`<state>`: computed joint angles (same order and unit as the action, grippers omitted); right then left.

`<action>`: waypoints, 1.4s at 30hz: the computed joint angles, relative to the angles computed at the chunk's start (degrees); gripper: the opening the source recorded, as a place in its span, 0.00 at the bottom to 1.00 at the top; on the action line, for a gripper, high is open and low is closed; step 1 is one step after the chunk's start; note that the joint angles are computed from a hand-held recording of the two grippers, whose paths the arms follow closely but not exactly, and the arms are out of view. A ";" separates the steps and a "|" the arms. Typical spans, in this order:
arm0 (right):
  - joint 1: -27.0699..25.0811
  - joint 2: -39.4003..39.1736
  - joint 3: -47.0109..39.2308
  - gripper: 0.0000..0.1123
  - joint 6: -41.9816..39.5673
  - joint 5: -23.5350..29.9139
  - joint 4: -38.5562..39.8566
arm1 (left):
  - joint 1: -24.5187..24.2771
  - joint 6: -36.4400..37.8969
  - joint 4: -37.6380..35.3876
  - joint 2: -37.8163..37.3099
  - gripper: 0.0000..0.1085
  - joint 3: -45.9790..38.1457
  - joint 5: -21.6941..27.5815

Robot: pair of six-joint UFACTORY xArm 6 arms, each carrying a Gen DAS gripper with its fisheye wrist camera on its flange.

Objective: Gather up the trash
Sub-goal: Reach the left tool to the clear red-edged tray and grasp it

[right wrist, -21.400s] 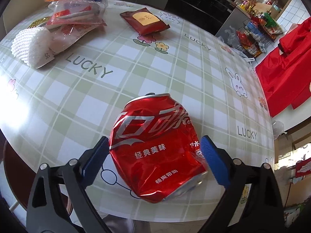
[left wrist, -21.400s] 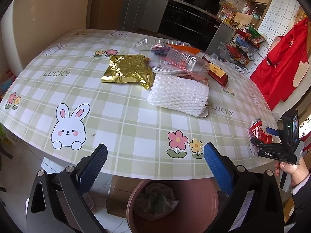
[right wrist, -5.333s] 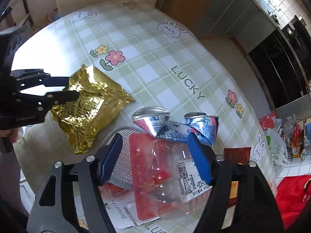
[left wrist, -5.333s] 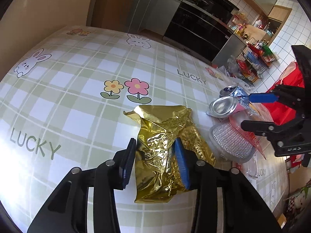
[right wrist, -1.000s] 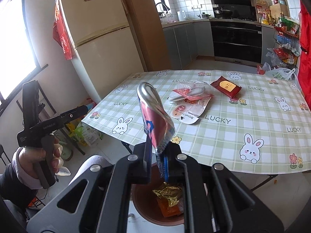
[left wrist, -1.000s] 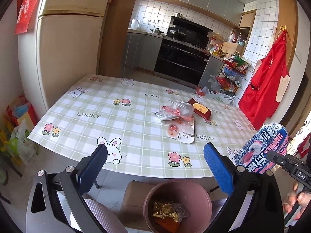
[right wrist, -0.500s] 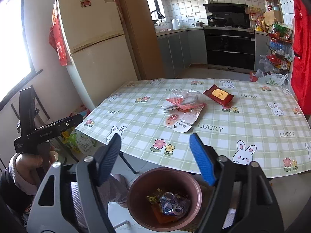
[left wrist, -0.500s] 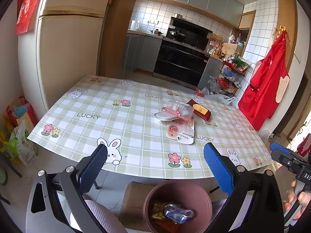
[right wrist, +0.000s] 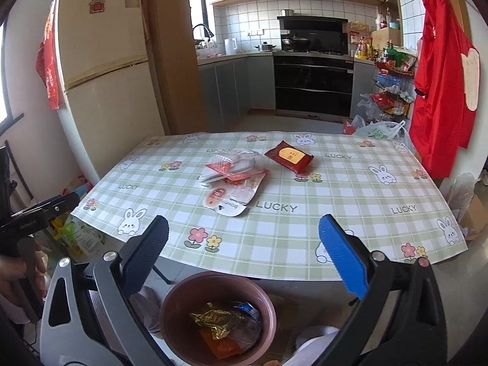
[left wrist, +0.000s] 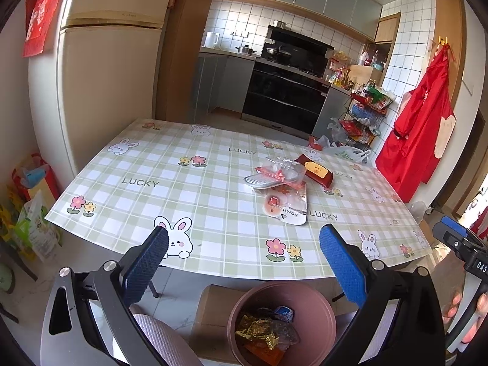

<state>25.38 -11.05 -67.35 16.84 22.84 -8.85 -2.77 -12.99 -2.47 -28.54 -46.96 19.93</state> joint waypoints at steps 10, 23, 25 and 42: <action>-2.98 4.39 -1.55 0.87 3.42 1.08 -2.14 | -0.91 3.82 -0.67 7.10 0.89 -4.27 0.58; -6.95 15.47 -12.54 0.87 -3.21 4.88 5.37 | -4.77 11.12 3.79 29.43 0.89 -24.72 0.98; -7.72 17.51 -14.82 0.87 -4.25 5.31 6.82 | -5.51 13.08 4.65 33.85 0.89 -29.76 2.52; -13.03 33.18 -31.92 0.87 -11.54 10.25 16.04 | -9.83 37.13 19.87 75.19 0.89 -81.69 18.73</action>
<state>12.35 22.13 -99.27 5.30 33.08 7.19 -12.60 24.14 17.40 46.65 -128.65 38.66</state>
